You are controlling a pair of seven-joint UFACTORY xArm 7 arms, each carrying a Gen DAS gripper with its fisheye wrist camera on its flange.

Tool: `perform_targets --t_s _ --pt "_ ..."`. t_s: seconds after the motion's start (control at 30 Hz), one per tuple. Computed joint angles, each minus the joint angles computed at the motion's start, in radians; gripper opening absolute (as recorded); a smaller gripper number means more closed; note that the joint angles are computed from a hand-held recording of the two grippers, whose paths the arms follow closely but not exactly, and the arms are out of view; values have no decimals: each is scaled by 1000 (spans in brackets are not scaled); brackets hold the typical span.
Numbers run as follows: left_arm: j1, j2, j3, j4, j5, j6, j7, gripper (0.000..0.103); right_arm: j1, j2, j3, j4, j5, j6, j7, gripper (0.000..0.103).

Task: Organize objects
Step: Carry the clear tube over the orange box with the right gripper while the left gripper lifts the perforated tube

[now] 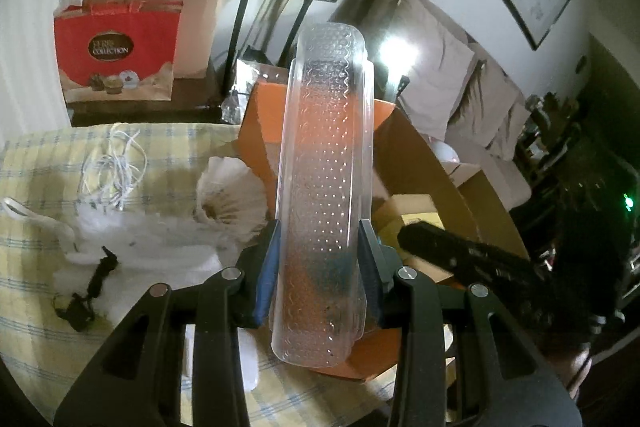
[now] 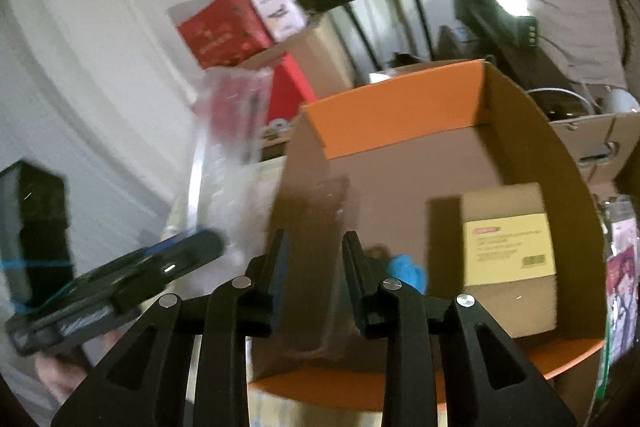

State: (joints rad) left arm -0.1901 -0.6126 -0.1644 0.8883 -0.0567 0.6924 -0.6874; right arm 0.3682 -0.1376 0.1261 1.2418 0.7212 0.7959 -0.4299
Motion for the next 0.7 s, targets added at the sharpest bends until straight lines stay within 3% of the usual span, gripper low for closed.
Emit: perform_targets --t_s 0.17,0.37,0.47,0.7 --pt "-1 26 -4 22 -3 0 -8 35 2 -15 4 -8 -30 11 6 29" --pt "0 35 -8 31 10 7 -13 35 -25 59 26 28 -274 -2 160 28" --pt "-5 40 -5 32 5 4 -12 35 -31 105 26 53 -302 33 190 19" --pt "-9 51 -7 37 11 2 -10 35 -38 186 39 118 -347 108 257 19"
